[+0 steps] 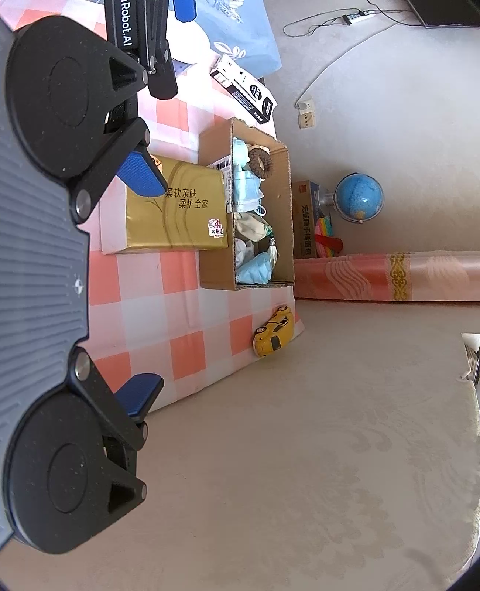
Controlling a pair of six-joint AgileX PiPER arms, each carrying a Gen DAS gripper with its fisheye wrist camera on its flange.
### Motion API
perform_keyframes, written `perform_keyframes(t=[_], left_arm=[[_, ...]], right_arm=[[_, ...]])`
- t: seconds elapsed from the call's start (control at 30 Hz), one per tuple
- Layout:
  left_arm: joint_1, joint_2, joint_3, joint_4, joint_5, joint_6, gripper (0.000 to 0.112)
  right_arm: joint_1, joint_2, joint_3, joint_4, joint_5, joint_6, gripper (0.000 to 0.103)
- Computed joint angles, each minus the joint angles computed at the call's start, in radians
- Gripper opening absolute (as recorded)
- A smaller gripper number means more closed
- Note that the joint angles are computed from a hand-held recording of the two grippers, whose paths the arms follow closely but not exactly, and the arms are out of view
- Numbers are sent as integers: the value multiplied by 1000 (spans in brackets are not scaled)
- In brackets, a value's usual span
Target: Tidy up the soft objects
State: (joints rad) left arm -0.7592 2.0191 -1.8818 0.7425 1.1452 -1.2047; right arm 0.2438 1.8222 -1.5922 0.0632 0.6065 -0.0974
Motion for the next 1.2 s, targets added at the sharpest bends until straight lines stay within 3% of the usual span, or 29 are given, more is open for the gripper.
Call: perform_keyframes(t=[1.2], left_arm=[[-13, 7, -22, 5, 18, 2, 102]], right_arm=[[-12, -11, 10, 38, 1, -42, 103]])
